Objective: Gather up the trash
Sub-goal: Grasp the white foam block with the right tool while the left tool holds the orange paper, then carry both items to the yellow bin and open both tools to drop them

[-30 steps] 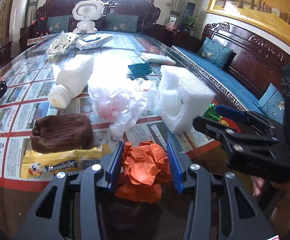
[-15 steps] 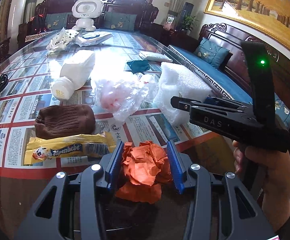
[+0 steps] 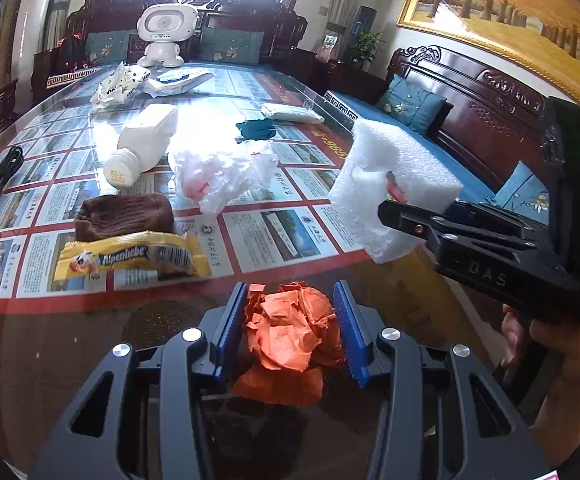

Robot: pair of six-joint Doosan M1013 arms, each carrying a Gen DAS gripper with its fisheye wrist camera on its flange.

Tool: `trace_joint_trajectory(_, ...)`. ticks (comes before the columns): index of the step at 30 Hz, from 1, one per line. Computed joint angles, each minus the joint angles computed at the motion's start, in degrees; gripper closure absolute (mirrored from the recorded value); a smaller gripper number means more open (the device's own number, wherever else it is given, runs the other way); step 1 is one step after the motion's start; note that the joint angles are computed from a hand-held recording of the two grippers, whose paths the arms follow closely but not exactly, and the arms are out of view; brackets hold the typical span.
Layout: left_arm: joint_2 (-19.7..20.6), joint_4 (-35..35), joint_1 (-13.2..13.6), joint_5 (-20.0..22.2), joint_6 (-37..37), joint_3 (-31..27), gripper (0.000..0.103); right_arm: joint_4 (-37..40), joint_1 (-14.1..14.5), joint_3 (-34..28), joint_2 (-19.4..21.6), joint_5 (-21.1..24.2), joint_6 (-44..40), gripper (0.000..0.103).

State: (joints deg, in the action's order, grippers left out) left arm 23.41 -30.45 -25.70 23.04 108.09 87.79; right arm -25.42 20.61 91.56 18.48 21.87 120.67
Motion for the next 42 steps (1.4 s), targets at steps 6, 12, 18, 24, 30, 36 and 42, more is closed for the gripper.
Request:
trace_joint_trajectory(6,-3.0,-2.1,-0.9,-1.4,2.0,4.2,0.058,-5.8,1.6,5.6,-5.2,-1.6,6.2,0.06)
trace_joint_trajectory(12,-6.6,-8.8,-1.8,-2.6,8.2,9.2,0.058,-12.2,3.5,12.3,-10.9,-3.3,13.8,0.06)
trace_joint_trajectory(18,-9.8,-10.4,-3.2,-2.1,12.6,14.6,0.058,-13.1,5.9,19.4,-15.5,-3.9,18.4,0.06)
trace_joint_trajectory(24,-11.8,-14.0,-4.2,-0.7,17.9,19.8,0.058,-18.8,9.4,24.0,-17.4,-1.0,27.4,0.06)
trace_joint_trajectory(30,-12.7,-18.5,-4.9,-0.3,24.0,24.2,0.058,-18.5,12.3,27.2,-16.8,1.4,31.8,0.06)
trace_joint_trajectory(36,-13.4,-20.1,-5.4,-0.1,26.4,26.9,0.058,-19.0,14.3,29.1,-16.2,2.3,35.4,0.06)
trace_joint_trajectory(42,-13.8,-20.8,-5.3,-0.1,27.2,27.9,0.058,-26.2,16.4,30.2,-16.3,5.9,42.5,0.035)
